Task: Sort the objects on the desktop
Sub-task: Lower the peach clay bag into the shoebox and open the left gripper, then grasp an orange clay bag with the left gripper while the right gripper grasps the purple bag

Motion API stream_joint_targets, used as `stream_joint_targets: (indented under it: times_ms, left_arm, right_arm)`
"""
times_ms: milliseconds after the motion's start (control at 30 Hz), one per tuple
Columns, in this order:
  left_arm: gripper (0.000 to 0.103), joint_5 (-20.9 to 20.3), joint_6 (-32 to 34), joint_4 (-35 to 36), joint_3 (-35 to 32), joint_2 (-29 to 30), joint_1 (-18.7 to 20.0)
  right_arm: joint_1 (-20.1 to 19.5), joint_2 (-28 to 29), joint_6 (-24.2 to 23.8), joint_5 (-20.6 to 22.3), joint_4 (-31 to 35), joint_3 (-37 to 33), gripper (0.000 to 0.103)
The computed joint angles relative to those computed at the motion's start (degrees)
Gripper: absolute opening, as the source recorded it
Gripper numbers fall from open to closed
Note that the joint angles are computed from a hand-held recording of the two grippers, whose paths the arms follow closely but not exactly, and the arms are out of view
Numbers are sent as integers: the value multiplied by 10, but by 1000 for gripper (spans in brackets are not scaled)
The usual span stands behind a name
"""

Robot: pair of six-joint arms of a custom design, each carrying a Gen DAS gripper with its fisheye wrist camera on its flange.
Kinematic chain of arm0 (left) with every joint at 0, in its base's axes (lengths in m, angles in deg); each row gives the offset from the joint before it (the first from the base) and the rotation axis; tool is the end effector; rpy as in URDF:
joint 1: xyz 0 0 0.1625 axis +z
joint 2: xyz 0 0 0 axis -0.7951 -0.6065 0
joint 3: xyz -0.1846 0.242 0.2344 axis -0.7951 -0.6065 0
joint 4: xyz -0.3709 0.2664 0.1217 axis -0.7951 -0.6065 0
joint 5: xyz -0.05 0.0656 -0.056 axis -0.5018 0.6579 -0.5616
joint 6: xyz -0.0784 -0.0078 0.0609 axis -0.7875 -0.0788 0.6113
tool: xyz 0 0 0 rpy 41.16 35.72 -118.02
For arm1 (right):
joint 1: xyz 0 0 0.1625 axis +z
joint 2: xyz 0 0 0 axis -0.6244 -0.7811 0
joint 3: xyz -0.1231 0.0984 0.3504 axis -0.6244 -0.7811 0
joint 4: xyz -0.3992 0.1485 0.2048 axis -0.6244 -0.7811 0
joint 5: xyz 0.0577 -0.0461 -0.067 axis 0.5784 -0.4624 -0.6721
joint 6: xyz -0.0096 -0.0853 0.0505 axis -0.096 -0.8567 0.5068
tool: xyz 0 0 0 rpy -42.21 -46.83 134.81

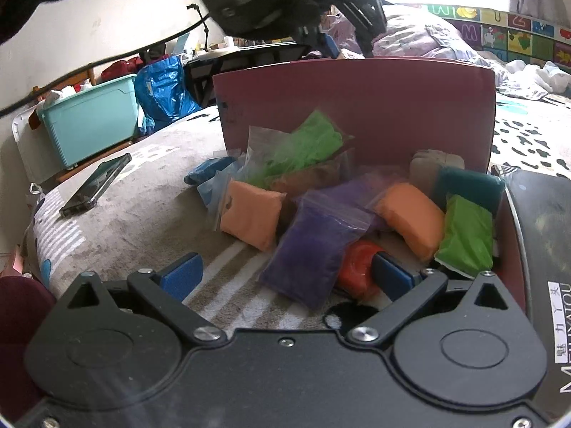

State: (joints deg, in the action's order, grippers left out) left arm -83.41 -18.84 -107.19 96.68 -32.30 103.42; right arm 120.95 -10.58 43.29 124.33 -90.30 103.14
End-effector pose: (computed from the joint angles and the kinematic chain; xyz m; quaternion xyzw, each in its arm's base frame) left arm -0.1745 -0.5521 0.1395 0.1024 0.8823 -0.2879 0.3579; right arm 0.1119 -0.2814 -0.0168 0.3872 -0.8536 0.3305 0.1102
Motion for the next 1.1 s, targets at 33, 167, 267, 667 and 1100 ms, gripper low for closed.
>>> stream_joint_targets:
  times_ms: [33, 167, 267, 667, 1100]
  left_arm:
    - [35, -3, -6, 11, -9, 6, 3]
    - [35, -8, -23, 48, -36, 30, 11]
    - [35, -6, -34, 67, -53, 46, 15]
    - [68, 11, -92, 104, -68, 58, 16]
    - [68, 28, 25, -60, 109, -100, -89]
  right_arm:
    - [0, 0, 0, 0, 1, -1, 102]
    - [3, 2, 0, 4, -1, -1, 102]
    - [3, 2, 0, 4, 0, -2, 102]
    - [-7, -5, 9, -12, 35, -11, 102]
    - [-12, -62, -16, -43, -9, 30, 102]
